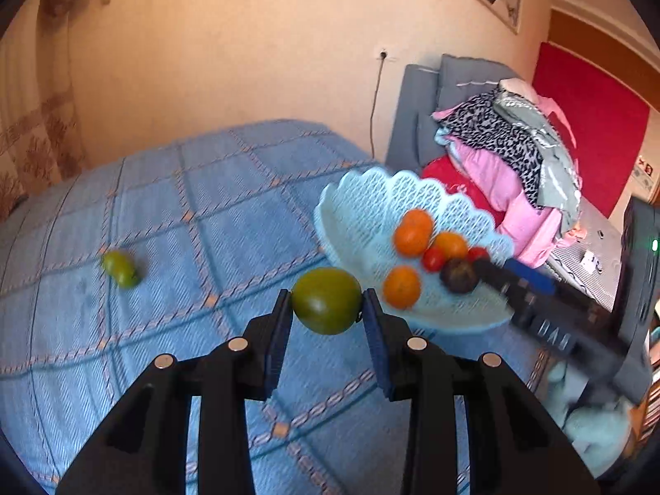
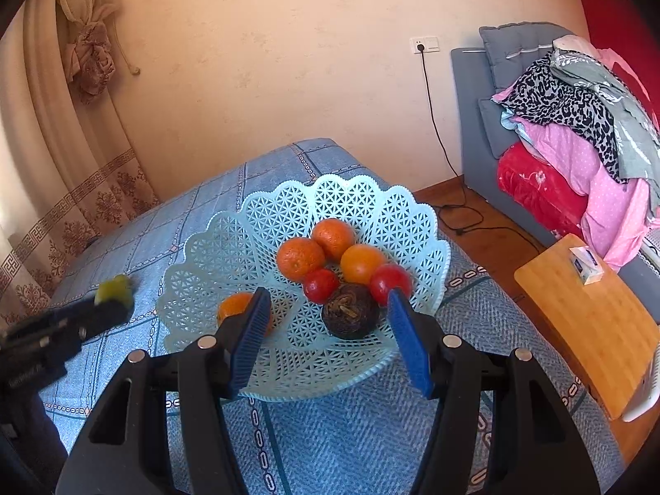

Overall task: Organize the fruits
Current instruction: 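Lower the green tomato into the basket and open the left tool, then move both open tools toward the two small green tomatoes on the bedspread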

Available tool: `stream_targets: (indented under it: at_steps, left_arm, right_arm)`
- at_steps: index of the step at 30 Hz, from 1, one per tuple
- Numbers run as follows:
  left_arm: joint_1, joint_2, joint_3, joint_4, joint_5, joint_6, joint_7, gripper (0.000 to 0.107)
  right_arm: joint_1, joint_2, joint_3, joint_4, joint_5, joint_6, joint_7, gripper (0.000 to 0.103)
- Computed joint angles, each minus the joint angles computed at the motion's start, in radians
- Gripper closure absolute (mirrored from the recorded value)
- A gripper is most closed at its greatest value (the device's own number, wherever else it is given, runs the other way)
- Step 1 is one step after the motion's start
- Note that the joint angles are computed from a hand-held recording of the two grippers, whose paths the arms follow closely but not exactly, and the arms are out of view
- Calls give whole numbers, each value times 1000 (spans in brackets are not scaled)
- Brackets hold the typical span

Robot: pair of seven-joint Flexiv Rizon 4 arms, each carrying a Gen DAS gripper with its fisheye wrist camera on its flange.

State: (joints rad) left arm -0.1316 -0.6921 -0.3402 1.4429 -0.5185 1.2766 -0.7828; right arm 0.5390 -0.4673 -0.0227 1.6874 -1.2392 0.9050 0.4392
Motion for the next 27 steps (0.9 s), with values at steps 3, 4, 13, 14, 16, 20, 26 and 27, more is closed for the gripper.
stream_targets:
  at_steps: [3,4,13,14,16,20,26,27]
  left_arm:
    - [-20,-23,-3,-42,11,-2,3,71]
    - [-24,-30,-5,-54,14,-5,4,71]
    - [-64,-92,32,-156,41,-35,-49,43]
    - [-64,-93,34,-158,45,-37,-53,43]
    - [-66,-96,43,-163,54,-31,-67,43]
    - [-64,-100,56,-174,65,-40,-100,43]
    - [-57,-95,68,-165,82,-26,-134,28]
    - [-57,-94,73,-166,85,-27,-142,26]
  right_arm:
    - [0,1,-1,1,-3,-3,4,42]
    - [0,2,-1,2,-4,-3,6,42]
    - [-1,-1,0,1,-3,2,6,42]
    - [-1,-2,-1,0,-3,2,5,42]
    - [-2,-5,0,-2,0,6,2,42]
    - [2,-8,-1,-6,4,5,-6,42]
    - [5,-14,-5,-18,-6,18,-4,42]
    - [6,-18,-5,-23,-5,22,-11,42]
